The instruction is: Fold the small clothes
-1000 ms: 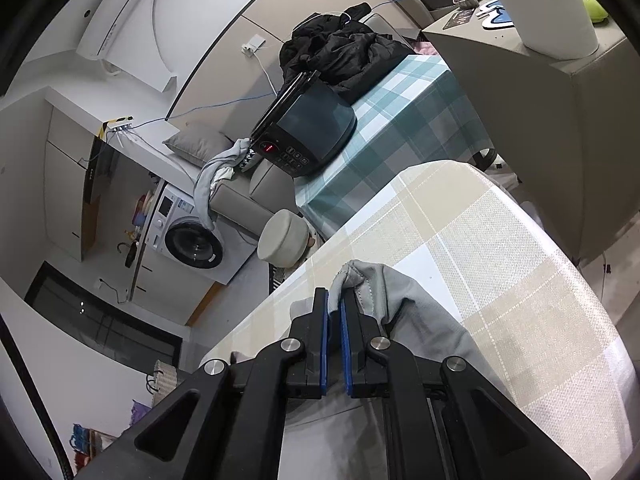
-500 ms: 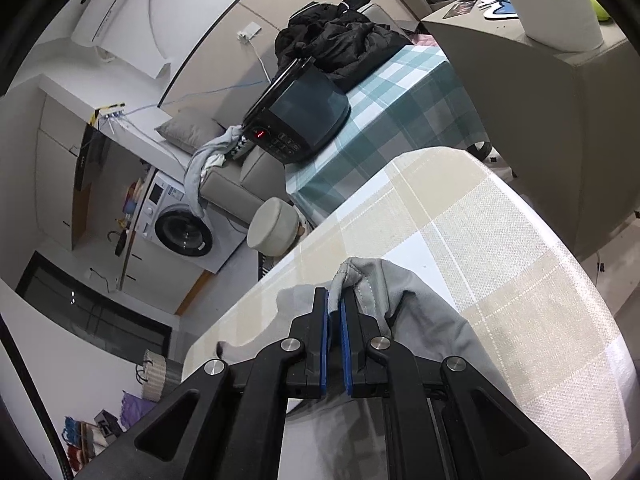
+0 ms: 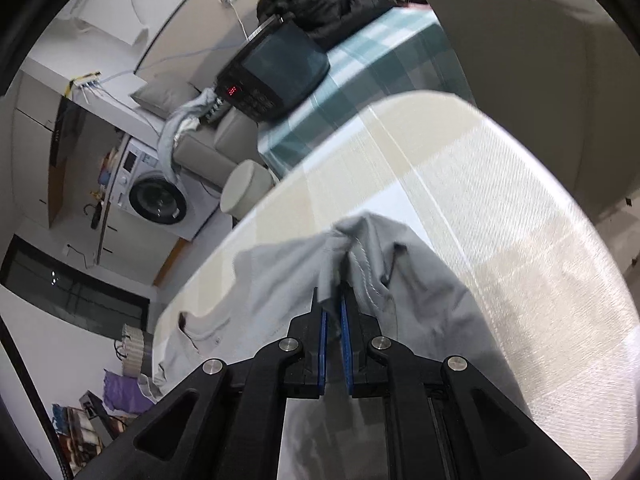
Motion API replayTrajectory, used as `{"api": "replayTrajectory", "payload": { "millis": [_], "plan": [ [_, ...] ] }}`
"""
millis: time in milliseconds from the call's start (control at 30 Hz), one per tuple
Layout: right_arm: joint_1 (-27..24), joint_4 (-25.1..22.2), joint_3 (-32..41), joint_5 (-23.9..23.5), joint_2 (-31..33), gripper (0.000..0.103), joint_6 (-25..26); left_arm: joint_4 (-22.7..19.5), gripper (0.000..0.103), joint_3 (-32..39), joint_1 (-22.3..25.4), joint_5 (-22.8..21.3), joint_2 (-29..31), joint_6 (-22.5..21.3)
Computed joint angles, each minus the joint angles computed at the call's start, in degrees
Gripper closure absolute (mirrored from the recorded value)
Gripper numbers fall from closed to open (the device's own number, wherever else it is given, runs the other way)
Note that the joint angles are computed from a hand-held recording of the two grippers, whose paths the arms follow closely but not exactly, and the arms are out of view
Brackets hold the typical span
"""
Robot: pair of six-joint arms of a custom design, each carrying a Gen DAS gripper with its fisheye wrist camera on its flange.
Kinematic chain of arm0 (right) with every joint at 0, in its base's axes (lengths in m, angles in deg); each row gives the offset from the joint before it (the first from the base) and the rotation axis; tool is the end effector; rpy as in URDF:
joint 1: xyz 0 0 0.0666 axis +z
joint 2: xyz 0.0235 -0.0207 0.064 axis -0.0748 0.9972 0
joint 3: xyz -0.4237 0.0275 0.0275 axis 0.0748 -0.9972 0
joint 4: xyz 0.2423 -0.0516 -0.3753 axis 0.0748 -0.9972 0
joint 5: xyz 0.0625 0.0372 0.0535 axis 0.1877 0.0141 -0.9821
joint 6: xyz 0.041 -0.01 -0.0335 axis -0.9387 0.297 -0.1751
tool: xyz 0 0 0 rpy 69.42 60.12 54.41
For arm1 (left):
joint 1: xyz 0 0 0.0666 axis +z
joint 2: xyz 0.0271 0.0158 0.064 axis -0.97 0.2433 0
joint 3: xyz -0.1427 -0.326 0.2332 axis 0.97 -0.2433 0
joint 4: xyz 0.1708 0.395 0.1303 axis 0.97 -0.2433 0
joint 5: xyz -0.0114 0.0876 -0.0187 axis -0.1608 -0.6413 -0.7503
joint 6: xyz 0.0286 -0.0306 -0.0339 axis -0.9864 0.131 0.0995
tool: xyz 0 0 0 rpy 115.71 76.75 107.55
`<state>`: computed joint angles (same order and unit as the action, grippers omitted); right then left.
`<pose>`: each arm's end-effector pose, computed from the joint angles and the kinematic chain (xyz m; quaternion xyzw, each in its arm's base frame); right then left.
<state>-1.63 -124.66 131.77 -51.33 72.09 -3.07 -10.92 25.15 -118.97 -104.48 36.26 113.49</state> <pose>0.4228 0.0369 0.4698 0.1189 0.9151 0.3136 0.2240 0.2769 -0.2403 0.4767 -0.1898 0.9355 -0.0560 0.2927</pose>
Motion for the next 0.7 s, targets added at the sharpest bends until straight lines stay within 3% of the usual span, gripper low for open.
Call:
{"api": "replayTrajectory", "payload": {
  "millis": [133, 233, 300, 467, 567, 700],
  "plan": [
    [0.03, 0.9, 0.1, 0.93, -0.87, 0.096, -0.28, -0.63, 0.083, 0.5, -0.19, -0.66, 0.43, 0.33],
    [-0.37, 1.22, 0.34, 0.68, -1.61, 0.095, -0.45, -2.01, 0.083, 1.29, -0.78, -3.55, 0.23, 1.61],
    [-1.2, 3.8, -0.25, 0.27, -2.91, 0.094, -2.34, -2.02, 0.083, 1.51, -1.0, -5.2, -0.18, 2.17],
    [-2.92, 5.84, -0.01, -0.08, -4.89, 0.079, -2.41, -3.73, 0.082, 1.85, -0.65, -6.52, -2.06, 4.51],
    [-3.32, 0.26, 2.68, 0.19, -3.78, 0.078, 3.03, -4.04, 0.082, 2.72, -0.76, -5.76, -2.63, 4.18],
    [-3.4, -5.96, 5.34, -0.55, -2.16, 0.078, 7.0, -4.37, 0.082, 6.09, -3.76, -6.24, -1.25, -0.19]
  ]
}}
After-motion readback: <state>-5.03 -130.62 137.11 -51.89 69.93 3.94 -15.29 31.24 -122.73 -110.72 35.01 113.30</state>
